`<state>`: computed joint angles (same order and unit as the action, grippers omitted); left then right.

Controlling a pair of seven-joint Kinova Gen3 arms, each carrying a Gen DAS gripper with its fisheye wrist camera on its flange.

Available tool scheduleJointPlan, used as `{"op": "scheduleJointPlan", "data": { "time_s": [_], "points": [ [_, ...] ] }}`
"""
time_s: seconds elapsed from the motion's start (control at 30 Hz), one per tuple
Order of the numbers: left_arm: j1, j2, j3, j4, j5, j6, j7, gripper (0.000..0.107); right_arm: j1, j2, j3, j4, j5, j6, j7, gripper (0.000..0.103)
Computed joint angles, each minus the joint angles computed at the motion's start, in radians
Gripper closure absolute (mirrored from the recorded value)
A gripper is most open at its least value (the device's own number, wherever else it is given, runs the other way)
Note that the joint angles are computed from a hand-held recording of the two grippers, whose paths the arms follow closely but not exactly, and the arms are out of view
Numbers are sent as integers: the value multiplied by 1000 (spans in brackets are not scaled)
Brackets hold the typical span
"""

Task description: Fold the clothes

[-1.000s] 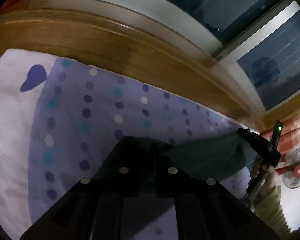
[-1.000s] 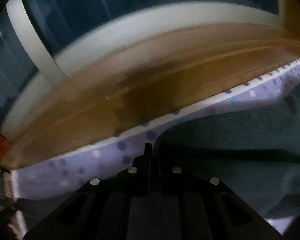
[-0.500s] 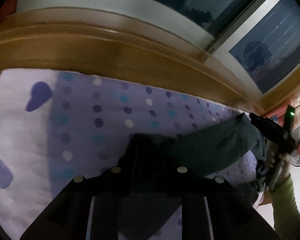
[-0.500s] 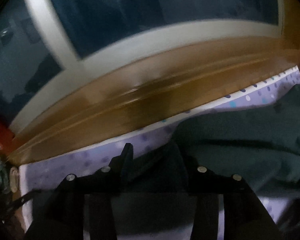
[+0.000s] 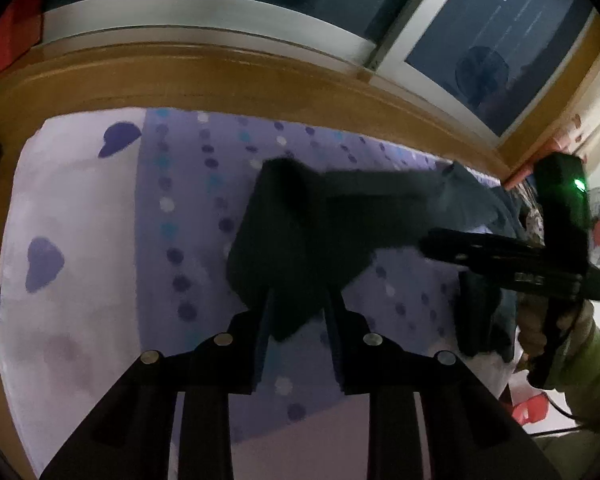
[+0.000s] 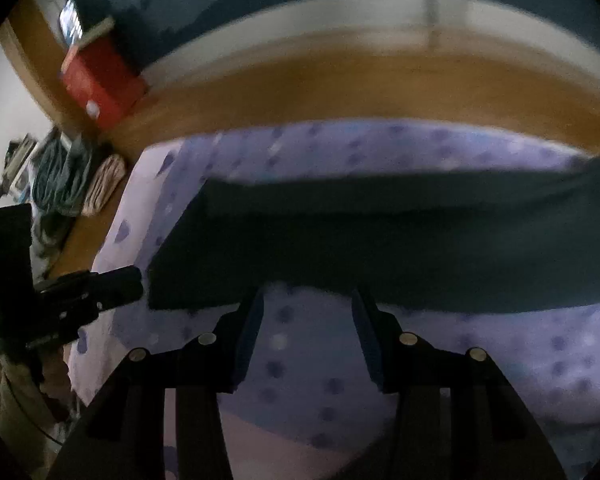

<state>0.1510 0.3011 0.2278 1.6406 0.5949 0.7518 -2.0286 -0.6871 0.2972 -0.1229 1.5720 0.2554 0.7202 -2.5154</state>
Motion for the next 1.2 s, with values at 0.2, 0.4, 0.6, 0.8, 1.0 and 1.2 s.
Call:
{"op": "scheduleJointPlan", "data": {
  "time_s": [0.2, 0.4, 0.6, 0.8, 1.0, 1.2],
  "points": [
    [23, -7, -8, 18, -52, -25, 1, 81, 16, 98, -7, -91, -93, 3, 45, 57],
    [30, -7, -3, 16, -82, -40, -27, 81, -10, 123, 19, -122, -97, 26, 17, 57],
    [67, 10, -13, 2, -150, -41, 35, 81, -29, 144, 29, -158, -82, 55, 1, 57],
    [94, 22, -8, 18, -198, -95, 88, 81, -95, 178, 62, -210, 16, 110, -27, 59],
    [6, 14, 35, 43, -70, -91, 29, 93, -111, 167, 60, -210, 57, 88, -26, 94],
    [-45, -51, 24, 87, 57, -111, -60, 94, -89, 157, 25, -295, 66, 55, 102, 96]
  ]
}}
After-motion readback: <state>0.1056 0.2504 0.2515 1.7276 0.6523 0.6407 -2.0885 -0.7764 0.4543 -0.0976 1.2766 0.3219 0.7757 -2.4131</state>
